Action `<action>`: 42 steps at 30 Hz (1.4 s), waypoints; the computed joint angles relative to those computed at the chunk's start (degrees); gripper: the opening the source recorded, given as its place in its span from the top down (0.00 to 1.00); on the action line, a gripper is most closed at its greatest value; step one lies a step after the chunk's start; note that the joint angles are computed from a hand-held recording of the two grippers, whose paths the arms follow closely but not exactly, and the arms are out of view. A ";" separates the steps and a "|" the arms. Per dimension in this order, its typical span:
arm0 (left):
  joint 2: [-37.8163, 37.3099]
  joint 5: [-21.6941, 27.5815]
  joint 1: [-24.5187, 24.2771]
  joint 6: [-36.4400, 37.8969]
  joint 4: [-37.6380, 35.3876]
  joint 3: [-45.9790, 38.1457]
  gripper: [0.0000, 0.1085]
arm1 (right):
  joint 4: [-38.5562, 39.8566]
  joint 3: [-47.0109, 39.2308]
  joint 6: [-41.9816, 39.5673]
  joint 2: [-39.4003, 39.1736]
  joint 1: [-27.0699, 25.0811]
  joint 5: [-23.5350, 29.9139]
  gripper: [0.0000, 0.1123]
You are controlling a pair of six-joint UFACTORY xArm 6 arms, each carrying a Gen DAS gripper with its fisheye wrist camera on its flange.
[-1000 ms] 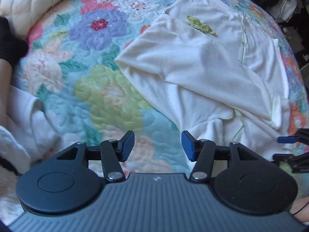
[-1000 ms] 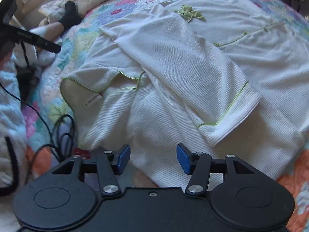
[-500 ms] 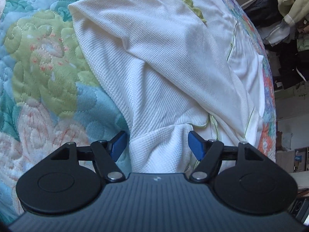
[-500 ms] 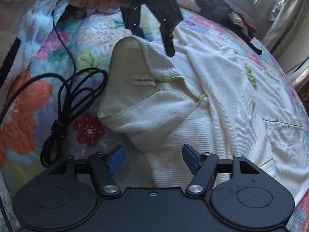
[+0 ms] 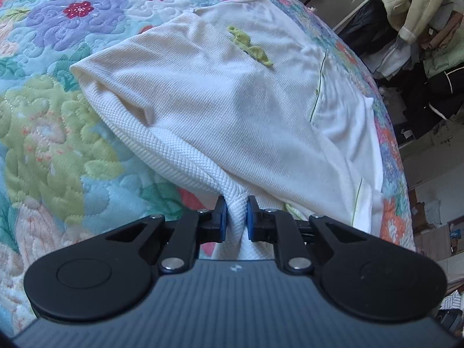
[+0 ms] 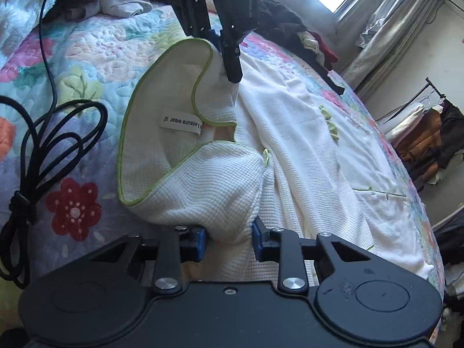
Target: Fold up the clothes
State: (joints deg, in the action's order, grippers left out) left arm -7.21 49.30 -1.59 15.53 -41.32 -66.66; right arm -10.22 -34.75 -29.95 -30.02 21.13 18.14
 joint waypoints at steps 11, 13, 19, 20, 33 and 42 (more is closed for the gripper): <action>5.01 -8.07 -5.51 -0.22 3.51 -6.12 0.89 | 16.58 -10.04 -1.12 5.92 -7.19 0.12 0.82; 6.19 -8.09 -5.94 -1.00 3.39 -7.37 0.89 | 22.22 -12.82 -2.75 7.94 -8.78 2.17 0.83; 14.03 -6.18 -7.13 -3.88 7.12 -18.45 0.89 | 22.35 -20.00 3.60 14.48 -12.56 5.29 0.83; 16.26 -4.73 -7.39 -5.23 8.93 -21.36 0.89 | 23.61 -22.21 4.65 16.27 -13.35 7.63 0.83; 31.30 6.67 -4.64 -13.99 6.39 -35.73 0.87 | 32.44 -36.54 16.59 28.29 -19.77 27.26 0.67; 33.22 4.51 -6.24 -9.65 8.14 -39.51 0.86 | 30.08 -37.15 17.55 29.72 -18.77 23.41 0.73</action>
State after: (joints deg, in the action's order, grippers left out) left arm 26.01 53.81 -7.83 5.88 -33.17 -106.17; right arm 19.85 -71.90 -12.40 -0.30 2.37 41.55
